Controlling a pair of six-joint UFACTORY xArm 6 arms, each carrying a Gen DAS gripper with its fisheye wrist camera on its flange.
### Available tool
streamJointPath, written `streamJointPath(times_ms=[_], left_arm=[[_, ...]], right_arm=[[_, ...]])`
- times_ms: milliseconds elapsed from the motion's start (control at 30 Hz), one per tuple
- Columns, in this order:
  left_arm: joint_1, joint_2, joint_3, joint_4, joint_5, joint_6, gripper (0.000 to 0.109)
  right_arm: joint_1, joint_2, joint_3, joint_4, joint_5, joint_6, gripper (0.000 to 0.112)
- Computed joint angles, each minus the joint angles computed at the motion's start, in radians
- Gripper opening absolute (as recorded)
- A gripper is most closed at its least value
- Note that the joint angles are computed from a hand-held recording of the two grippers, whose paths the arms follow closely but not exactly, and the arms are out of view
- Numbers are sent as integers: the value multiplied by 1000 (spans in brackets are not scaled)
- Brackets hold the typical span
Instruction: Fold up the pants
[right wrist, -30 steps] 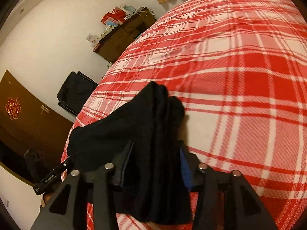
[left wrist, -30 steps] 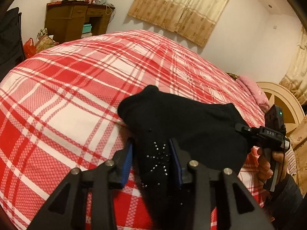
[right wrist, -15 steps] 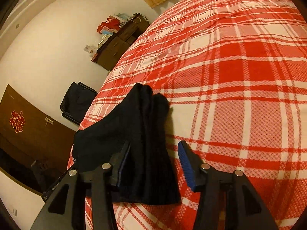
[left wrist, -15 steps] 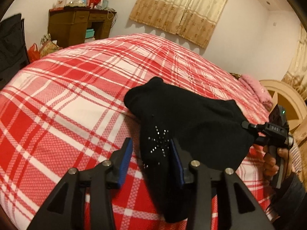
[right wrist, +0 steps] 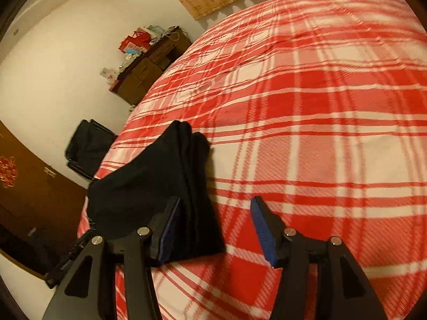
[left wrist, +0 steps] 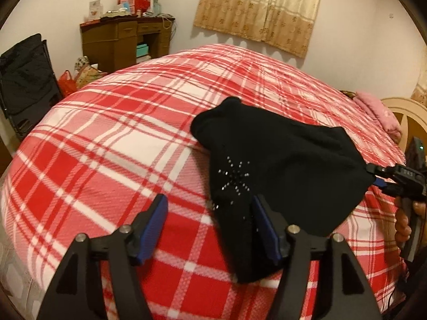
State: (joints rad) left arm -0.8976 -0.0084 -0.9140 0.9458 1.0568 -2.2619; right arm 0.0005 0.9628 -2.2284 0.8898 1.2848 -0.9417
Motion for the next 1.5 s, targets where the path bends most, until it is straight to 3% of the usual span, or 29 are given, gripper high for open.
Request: streamJointPath(times_ms=[167,300,333,433,600,733,833,1500], left_arm=[[-60,22,-54,-67,112,-15,68],[-119,52,-127,-74,219,-4,70],[-135,62,-151,-70,249,1,75],[-177,88,-213,-37,313,8,84],[-226,140,-328,10,391,72,84],[-260,173,-399,60,455,109,98],[-285,197,-447,90,510,142,98],[-285,238,-488,97,495,161,99]], right_arm=[[-21,-184,253,15,-113,-103,55],[-61,-414,556,93,-236,-330,56],[-77,-475,633,132,-249,-403,56],[-120,-598,784,211,-252,-545,59],[-176,-761,958,308,-234,-709,64],[-201,-841,1027,349,-210,-783,65],[-227,-870,1043,367,-156,-808,65],[-252,-911,1078,401,-132,-845,67]])
